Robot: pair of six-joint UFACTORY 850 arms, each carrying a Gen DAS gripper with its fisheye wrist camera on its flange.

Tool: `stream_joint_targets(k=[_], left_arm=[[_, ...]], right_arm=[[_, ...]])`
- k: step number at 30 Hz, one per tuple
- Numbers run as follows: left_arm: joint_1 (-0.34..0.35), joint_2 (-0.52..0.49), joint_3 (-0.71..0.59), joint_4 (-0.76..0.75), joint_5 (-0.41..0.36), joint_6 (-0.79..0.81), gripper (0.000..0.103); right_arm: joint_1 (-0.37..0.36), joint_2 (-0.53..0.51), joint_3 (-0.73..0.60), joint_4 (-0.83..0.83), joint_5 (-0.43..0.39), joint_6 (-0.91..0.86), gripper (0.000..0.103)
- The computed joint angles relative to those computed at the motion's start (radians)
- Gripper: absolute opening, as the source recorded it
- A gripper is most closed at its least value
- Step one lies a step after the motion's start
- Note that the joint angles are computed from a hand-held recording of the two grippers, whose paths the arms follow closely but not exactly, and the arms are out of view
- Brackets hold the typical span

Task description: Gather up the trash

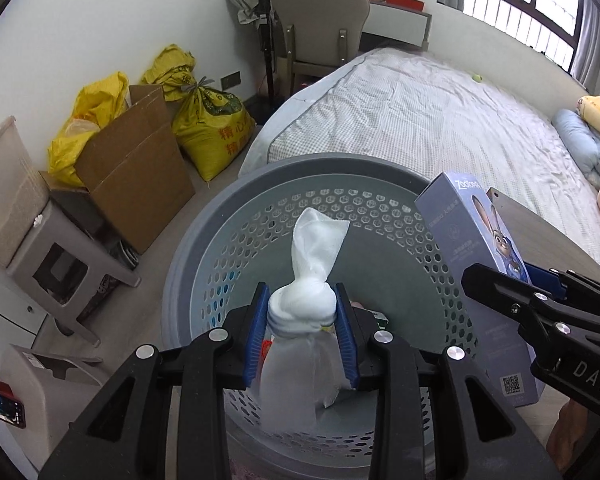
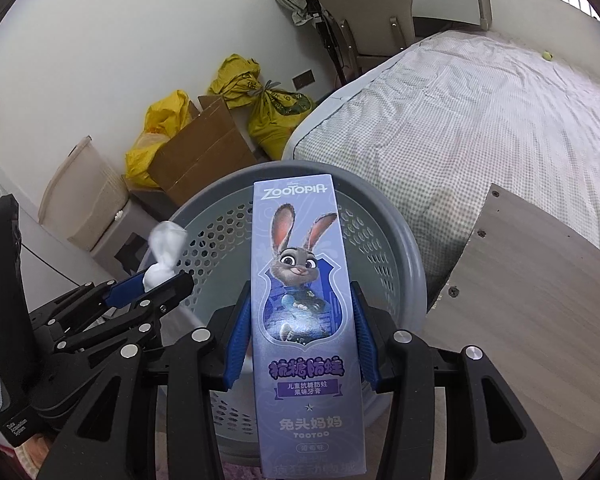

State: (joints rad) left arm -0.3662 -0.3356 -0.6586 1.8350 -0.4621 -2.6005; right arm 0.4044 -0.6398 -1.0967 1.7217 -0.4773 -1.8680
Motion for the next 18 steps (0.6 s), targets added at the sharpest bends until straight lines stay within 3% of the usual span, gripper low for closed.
stream_joint_targets(k=[3,5,6,7,8,18], left_arm=[[0.003,0.008,0.01,0.016,0.001,-0.02,0.033],[0.002,0.012,0.015,0.022,0.001,-0.032,0.043],[0.001,0.018,0.021,0.028,-0.003,-0.045,0.048],[-0.001,0.021,0.025,0.028,-0.01,-0.05,0.056],[-0.003,0.025,0.029,0.024,-0.019,-0.05,0.057],[-0.013,0.046,0.041,-0.039,-0.046,-0.02,0.064]], right_arm=[[0.001,-0.003,0.001,0.01,0.008,-0.012,0.044],[0.002,0.002,0.008,0.035,0.011,-0.038,0.045],[0.003,0.002,0.009,0.043,0.012,-0.044,0.048],[0.002,0.006,0.012,0.054,0.008,-0.054,0.06],[0.0,0.011,0.019,0.074,0.004,-0.074,0.066],[-0.007,0.042,0.05,0.128,0.022,-0.128,0.066]])
